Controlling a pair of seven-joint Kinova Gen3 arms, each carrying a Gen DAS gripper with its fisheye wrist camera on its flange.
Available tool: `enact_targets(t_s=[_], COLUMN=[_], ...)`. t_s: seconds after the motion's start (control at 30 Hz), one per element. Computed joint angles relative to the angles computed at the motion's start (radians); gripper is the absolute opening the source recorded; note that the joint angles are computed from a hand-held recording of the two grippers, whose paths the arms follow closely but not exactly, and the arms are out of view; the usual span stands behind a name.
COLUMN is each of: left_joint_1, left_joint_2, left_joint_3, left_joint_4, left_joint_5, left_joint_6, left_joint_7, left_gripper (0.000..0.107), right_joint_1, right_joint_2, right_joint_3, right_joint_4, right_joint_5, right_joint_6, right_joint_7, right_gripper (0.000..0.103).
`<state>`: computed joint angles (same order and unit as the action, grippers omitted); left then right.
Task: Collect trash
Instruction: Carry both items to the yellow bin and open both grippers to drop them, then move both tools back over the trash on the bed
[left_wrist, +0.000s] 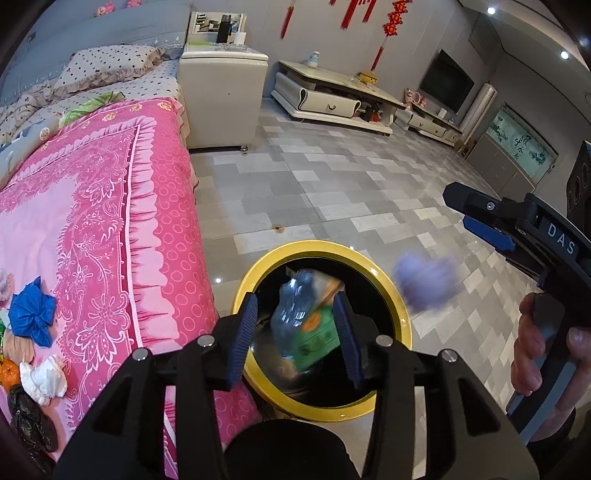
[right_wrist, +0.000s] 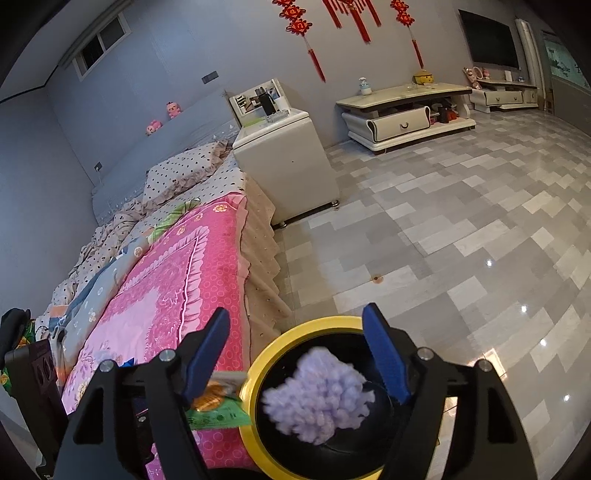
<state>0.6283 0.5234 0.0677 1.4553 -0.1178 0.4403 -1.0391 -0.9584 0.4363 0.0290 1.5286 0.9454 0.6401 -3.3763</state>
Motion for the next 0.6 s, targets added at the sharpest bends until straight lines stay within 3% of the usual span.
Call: enact_targets(t_s=[0.13,0.27,0.33,0.6], left_joint_1=[-0.001,0.041,0.056,0.141], left_joint_2=[-0.017,-0.045,-0.064,-0.166], left_joint_3=[-0.005,-0.056,-0.075,-0.181], left_joint_4=[0.025,0.056,0.074,0.183], left_joint_5=[0.001,-0.041,-0.066,-0.235], left_joint_6=[-0.017,-0.034,-0.042,-0.087], left_joint_7=[0.011,0.062,0.089,0.268], left_gripper=[0.043,0.048,0.055,0.07], right_joint_1=[-0.009,-0.023,-0.023,-0.045], right_joint_2=[-0.012,-0.021,-0.023,-0.017], right_joint_3=[0.001,-0.007,-0.017,-0.051], right_joint_4=[0.013,0.017,0.017,-0.027], right_joint_5=[0.004,0.03,0.037,0.053], right_joint_6=[0.006,0.038,0.049,0.096], right_joint_7=[-0.026,-0.052,-0.054,-0.021], right_gripper=[0.074,0.074,0.074,0.075])
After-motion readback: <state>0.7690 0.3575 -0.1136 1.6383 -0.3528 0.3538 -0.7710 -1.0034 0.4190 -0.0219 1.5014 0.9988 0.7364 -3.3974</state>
